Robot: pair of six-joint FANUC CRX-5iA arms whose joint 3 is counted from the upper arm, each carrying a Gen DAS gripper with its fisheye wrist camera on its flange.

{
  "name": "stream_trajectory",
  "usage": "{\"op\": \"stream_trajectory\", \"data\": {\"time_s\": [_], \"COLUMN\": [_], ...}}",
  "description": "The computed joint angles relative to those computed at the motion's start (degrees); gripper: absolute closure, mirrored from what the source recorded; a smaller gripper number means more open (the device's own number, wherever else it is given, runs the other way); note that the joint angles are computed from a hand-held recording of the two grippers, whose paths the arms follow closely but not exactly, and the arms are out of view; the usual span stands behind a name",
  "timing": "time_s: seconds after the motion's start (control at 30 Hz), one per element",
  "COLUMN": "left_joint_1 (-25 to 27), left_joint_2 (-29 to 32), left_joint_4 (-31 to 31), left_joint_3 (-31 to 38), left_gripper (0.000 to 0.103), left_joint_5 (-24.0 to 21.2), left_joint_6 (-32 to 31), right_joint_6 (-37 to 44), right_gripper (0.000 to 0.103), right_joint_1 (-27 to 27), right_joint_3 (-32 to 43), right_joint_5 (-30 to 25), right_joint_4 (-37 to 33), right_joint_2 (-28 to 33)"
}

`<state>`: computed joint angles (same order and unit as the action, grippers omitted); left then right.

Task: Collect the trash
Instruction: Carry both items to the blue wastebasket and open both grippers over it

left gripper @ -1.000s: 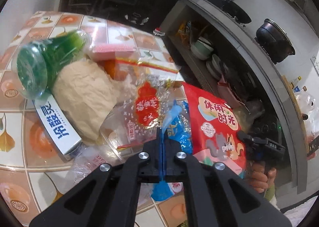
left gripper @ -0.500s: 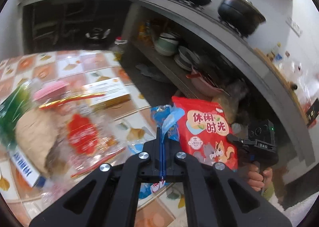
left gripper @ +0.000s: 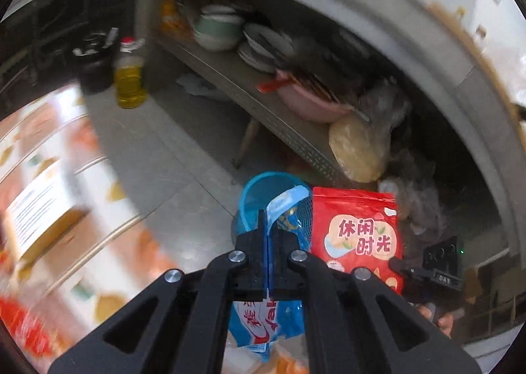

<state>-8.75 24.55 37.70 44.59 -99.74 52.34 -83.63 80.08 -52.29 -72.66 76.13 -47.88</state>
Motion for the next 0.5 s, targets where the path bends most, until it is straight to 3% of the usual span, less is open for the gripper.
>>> {"op": "stream_trajectory", "data": {"time_s": [0.13, 0.23, 0.33, 0.5], "left_joint_1": [-8.12, -11.78, -15.83, -19.98], "left_joint_2": [6.83, 12.23, 15.85, 23.47], "left_joint_4": [-5.32, -7.67, -11.92, -16.37], "left_joint_3": [8.76, 15.31, 18.04, 25.43], "left_gripper": [0.103, 0.103, 0.103, 0.103], "left_joint_5": [-1.41, -3.68, -3.23, -3.62], "left_joint_6": [2.88, 5.13, 5.83, 8.28], "right_joint_6": [0.19, 2.8, 11.44, 30.02], "right_gripper": [0.103, 0.103, 0.103, 0.103], "right_joint_1": [3.06, 0.77, -4.53, -18.06], "right_joint_3": [-0.31, 0.39, 3.41, 9.59], "right_joint_5": [-6.79, -7.16, -5.56, -0.36], "right_joint_4": [-4.93, -9.21, -17.04, -29.23], "right_joint_2": [-0.87, -0.61, 0.96, 6.45]}}
